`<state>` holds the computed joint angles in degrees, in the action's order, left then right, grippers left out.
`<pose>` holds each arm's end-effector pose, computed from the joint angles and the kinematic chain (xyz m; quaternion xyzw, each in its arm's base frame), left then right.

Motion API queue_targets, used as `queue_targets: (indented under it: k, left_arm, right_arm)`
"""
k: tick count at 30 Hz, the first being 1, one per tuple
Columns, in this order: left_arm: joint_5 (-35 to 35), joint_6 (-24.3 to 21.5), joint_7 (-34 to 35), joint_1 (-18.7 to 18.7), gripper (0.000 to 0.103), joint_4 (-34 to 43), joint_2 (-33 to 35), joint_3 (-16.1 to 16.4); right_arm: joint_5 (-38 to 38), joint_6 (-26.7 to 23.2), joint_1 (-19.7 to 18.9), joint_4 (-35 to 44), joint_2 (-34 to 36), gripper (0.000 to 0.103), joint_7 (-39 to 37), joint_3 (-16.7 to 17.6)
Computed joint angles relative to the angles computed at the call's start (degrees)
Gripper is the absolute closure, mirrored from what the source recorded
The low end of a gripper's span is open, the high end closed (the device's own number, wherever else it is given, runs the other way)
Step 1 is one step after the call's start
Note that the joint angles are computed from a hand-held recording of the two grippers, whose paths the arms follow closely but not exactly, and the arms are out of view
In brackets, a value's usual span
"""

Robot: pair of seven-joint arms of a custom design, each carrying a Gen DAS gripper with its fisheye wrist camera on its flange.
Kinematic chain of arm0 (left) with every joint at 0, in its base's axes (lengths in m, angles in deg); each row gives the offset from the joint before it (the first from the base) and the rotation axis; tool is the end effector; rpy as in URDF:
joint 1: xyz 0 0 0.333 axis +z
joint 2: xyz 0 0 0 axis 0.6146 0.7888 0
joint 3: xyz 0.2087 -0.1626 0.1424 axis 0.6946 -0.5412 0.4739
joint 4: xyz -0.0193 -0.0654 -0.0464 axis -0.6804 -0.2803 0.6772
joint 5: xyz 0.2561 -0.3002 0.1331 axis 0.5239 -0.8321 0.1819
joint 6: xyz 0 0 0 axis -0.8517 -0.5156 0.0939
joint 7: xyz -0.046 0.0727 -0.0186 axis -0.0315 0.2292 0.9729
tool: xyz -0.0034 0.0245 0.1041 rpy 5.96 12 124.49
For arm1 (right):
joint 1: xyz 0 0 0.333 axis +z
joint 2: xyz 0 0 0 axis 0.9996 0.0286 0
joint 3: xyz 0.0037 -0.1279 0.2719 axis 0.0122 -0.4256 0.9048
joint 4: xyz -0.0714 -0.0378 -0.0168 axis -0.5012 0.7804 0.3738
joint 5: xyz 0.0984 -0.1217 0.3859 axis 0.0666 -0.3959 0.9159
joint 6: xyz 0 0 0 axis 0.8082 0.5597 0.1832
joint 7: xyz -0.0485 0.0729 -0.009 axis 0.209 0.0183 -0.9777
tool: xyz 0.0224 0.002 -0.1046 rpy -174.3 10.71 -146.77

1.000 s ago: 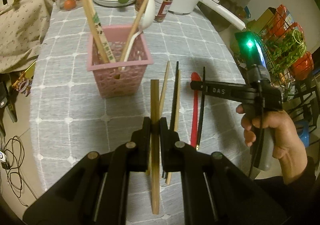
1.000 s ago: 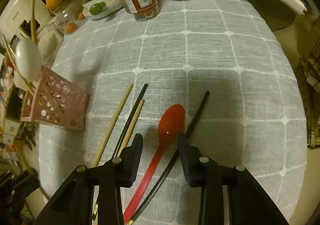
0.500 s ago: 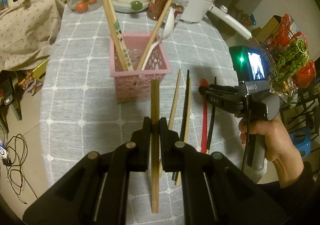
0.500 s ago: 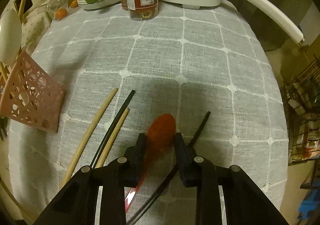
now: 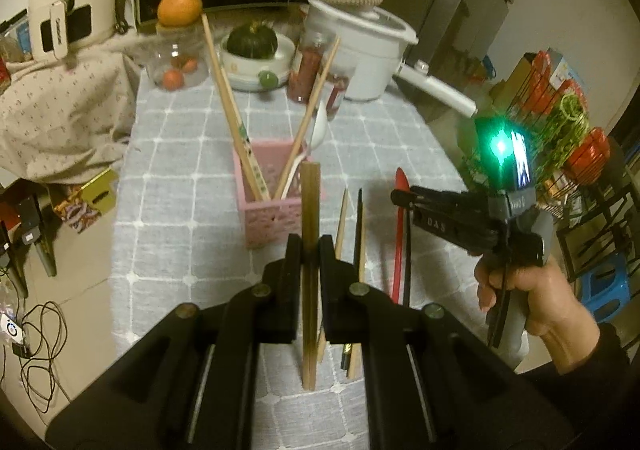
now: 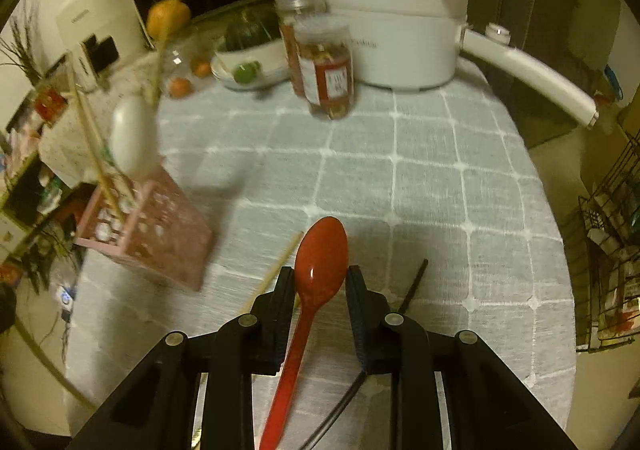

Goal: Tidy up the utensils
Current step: 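Lift and carry the chopstick and red spoon over the pink basket with both tools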

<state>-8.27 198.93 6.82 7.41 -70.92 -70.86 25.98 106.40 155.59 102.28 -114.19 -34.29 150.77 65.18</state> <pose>0.3375 -0.4538 0.6815 -0.7735 0.5352 -0.2812 0.1901 0.5463 0.1884 0.5884 -0.8539 0.4362 -0.0661 0.2761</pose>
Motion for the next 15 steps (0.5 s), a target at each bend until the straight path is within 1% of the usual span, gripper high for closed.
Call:
queue_targets:
  k: [10,15]
  left_arm:
    - [9.76,-0.82,-3.68,0.01,0.094,2.04,-0.58,-2.0]
    - [16.36,-0.93,-7.81,0.87,0.094,1.66,-2.57,-3.22]
  right_arm:
    - [7.44,2.06,0.16,-3.08,-5.86,0.077,-4.7,-1.24]
    - [9.56,3.54,0.59,-4.0,-7.85,0.077,-6.6,-1.25]
